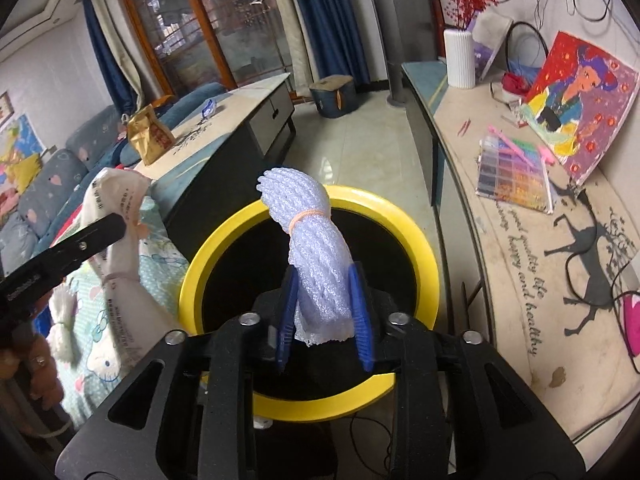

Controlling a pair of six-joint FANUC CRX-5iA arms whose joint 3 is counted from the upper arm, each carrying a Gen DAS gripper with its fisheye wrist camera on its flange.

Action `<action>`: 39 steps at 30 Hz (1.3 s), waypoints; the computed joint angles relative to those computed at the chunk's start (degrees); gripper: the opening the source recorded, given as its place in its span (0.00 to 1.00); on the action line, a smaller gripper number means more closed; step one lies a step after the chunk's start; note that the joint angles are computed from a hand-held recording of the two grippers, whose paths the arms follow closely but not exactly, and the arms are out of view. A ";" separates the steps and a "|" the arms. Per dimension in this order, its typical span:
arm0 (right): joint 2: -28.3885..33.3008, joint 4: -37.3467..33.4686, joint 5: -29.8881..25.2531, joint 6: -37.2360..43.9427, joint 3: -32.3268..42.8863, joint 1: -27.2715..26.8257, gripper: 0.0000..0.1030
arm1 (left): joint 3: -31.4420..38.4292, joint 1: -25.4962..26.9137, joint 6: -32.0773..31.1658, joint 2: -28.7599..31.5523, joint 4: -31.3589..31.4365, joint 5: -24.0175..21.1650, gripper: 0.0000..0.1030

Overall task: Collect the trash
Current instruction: 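Carry the white bag and lavender net to the yellow bin and release both, then move both open tools back over the remaining trash on the bed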

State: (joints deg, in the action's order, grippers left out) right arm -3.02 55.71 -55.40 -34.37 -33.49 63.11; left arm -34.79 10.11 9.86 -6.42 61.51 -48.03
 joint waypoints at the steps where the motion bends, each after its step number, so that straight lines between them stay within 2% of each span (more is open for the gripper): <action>1: 0.12 -0.65 -0.08 0.00 0.10 -0.02 0.41 | 0.22 -0.34 0.44 0.44 -0.34 0.16 0.64; 3: 0.55 -2.05 -1.00 -0.03 0.58 0.23 0.45 | 0.62 -0.35 1.38 1.21 -0.85 -0.15 0.80; 7: 1.08 -3.56 -2.25 0.63 1.36 0.59 0.53 | 0.52 1.46 2.38 1.22 -1.36 -1.08 0.90; 12: 1.60 -0.77 -2.67 -0.27 1.61 1.19 0.55 | -0.56 4.41 0.68 -0.54 0.25 -1.64 0.92; 14: 1.70 0.82 -2.60 -0.66 1.70 1.37 0.59 | -1.03 5.83 -0.14 -1.56 0.95 -1.68 0.92; 22: 3.37 10.27 -2.62 -0.61 3.43 2.58 0.68 | -2.72 11.01 -2.21 -4.51 3.44 -2.32 0.93; 27: 4.59 13.75 -1.20 0.74 5.14 2.89 0.68 | -4.21 14.03 -3.53 -6.58 5.68 -3.23 0.93; 39: 7.55 16.15 2.48 4.16 8.71 3.67 0.68 | -5.67 20.01 -6.01 -9.07 9.73 -3.77 0.93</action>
State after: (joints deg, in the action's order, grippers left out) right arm 4.53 71.86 -52.92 -30.21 -24.78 66.77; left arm -40.46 30.12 3.86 -15.49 71.24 -51.80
